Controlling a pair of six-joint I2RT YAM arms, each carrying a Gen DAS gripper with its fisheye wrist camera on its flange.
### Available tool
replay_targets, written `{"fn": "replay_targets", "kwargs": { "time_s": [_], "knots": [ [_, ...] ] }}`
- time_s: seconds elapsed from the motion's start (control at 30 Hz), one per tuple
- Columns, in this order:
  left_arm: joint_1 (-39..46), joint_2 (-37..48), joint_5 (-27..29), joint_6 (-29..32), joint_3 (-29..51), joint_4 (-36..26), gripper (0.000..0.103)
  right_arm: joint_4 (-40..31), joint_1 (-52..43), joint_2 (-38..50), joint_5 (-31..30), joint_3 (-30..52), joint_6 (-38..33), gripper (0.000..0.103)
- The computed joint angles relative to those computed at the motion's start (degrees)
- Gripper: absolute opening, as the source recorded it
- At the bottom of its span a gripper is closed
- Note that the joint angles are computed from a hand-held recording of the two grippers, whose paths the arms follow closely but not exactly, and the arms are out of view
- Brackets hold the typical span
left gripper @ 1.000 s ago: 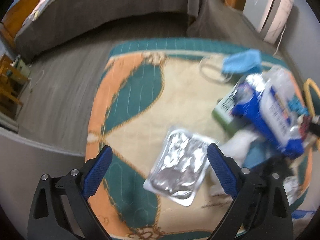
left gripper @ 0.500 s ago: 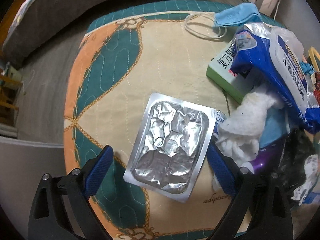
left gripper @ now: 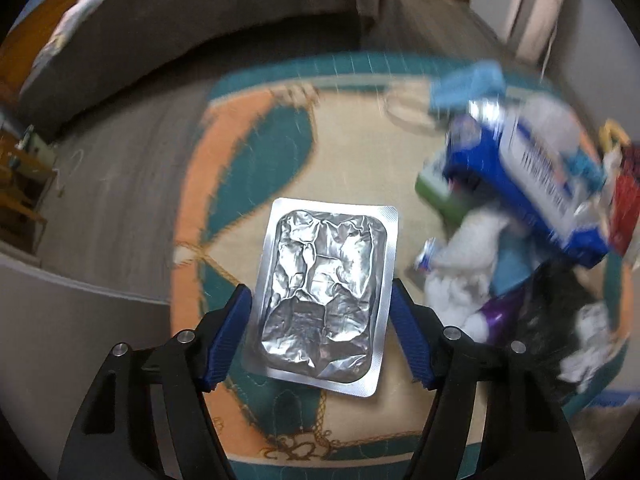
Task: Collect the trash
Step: 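Grasp the foil blister pack with the left tool while the right tool grasps the paper cup, then carry the blister pack and paper cup over the bin and release both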
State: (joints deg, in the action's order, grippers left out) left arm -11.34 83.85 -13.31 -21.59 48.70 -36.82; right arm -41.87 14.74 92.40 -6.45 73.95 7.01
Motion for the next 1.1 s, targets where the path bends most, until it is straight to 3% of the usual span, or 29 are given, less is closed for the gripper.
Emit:
{"fn": "replay_targets", "kwargs": {
  "time_s": [0.2, 0.4, 0.63, 0.8, 1.1],
  "knots": [
    [-5.9, -7.4, -3.7, -3.3, 4.9, -3.8, 0.070, -0.9, -4.8, -3.4, -3.8, 0.4, -0.6, 0.013],
    [-18.1, -5.1, -8.0, -5.7, 16.2, -7.0, 0.070, -4.0, -12.6, -4.8, -6.0, 4.5, -4.9, 0.013],
    [-25.5, 5.7, -7.8, -4.6, 29.3, -5.7, 0.070, -5.0, -25.0, -3.5, -8.5, 10.8, -12.0, 0.013],
    [-28.4, 15.0, -5.9, -3.0, 39.7, -6.0, 0.070, -4.7, -32.3, 1.0, -10.6, 15.5, -13.4, 0.013],
    [-32.8, 30.5, -1.5, -1.0, 55.2, -7.3, 0.070, -3.1, -36.0, 11.0, -10.5, 19.9, -14.8, 0.013]
  ]
}}
